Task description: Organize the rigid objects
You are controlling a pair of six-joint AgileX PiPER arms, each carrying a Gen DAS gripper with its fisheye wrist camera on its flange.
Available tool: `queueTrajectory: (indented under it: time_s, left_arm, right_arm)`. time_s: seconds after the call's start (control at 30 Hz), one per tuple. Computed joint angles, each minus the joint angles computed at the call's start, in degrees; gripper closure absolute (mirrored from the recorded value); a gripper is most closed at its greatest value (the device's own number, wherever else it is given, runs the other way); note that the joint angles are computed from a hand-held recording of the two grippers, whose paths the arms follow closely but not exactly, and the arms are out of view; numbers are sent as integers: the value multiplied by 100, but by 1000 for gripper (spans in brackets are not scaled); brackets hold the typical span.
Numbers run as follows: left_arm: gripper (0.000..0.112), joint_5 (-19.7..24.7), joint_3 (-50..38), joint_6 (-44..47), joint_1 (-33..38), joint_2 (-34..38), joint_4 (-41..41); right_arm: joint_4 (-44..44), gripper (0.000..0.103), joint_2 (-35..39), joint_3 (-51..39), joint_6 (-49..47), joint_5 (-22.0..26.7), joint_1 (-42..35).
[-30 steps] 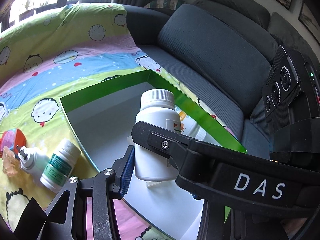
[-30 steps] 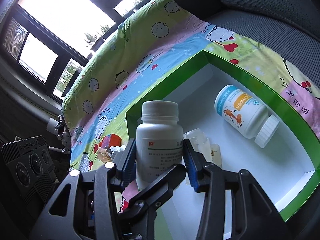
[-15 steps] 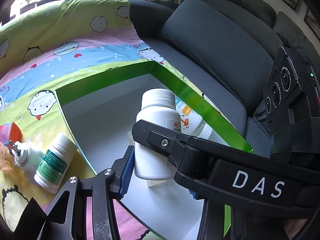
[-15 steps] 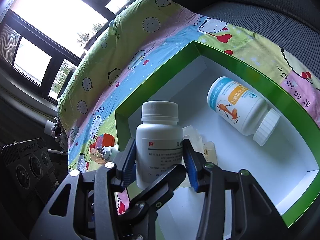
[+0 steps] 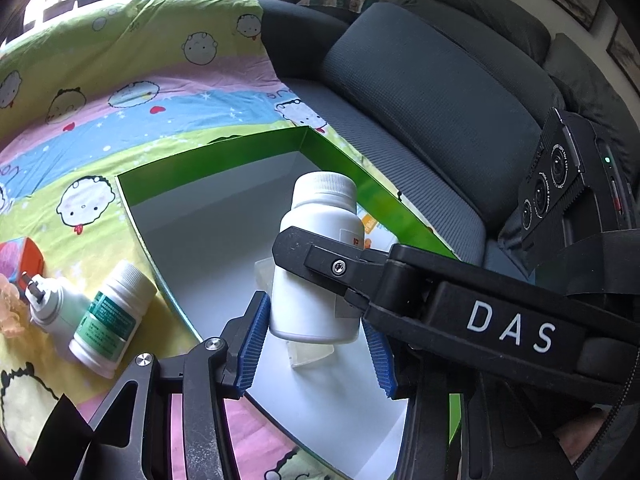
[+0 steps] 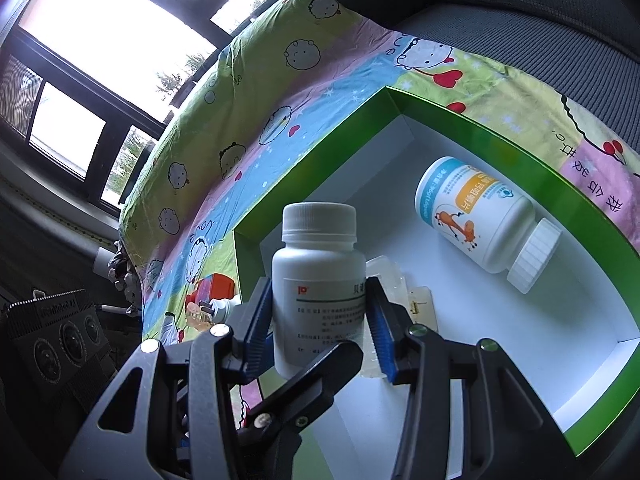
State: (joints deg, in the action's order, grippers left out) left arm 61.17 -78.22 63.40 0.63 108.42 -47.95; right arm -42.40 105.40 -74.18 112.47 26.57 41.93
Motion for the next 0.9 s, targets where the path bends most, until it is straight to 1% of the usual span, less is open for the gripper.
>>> queueTrajectory:
  time_s: [0.07,0.13,0.27,0.43,0.5,0.6,0.73,0.9]
  left_arm:
    - [65,29,6,26,39,-20,-15]
    - [61,-16,57,98,85,-66,-39]
    - [59,17,39,117,234,-66,-62]
    - [58,268,-65,135,565,-44,-216]
    - [54,275,-57,114,686,-85,-247]
    - [54,299,-59,114,873,-112,-291]
    - [54,218,11,126,1111,-186,-315]
    - [53,67,155,244,1311,-310,-219]
  right_arm:
    - [-46,58,-13,4,40,1,0]
    - [-152,58,-37,10,157,62,28]
    - [-340,58,-81,46,370,118,73]
    - [-51,58,1,-113,71,279,47]
    - [183,58,82,-231,-205,305,9]
    - [662,59,259,-503,-768,433,-48]
    - [1316,59,586,-1034,-1610,871,-85]
    - [1929,59,926,-1495,-2379,1236,-155]
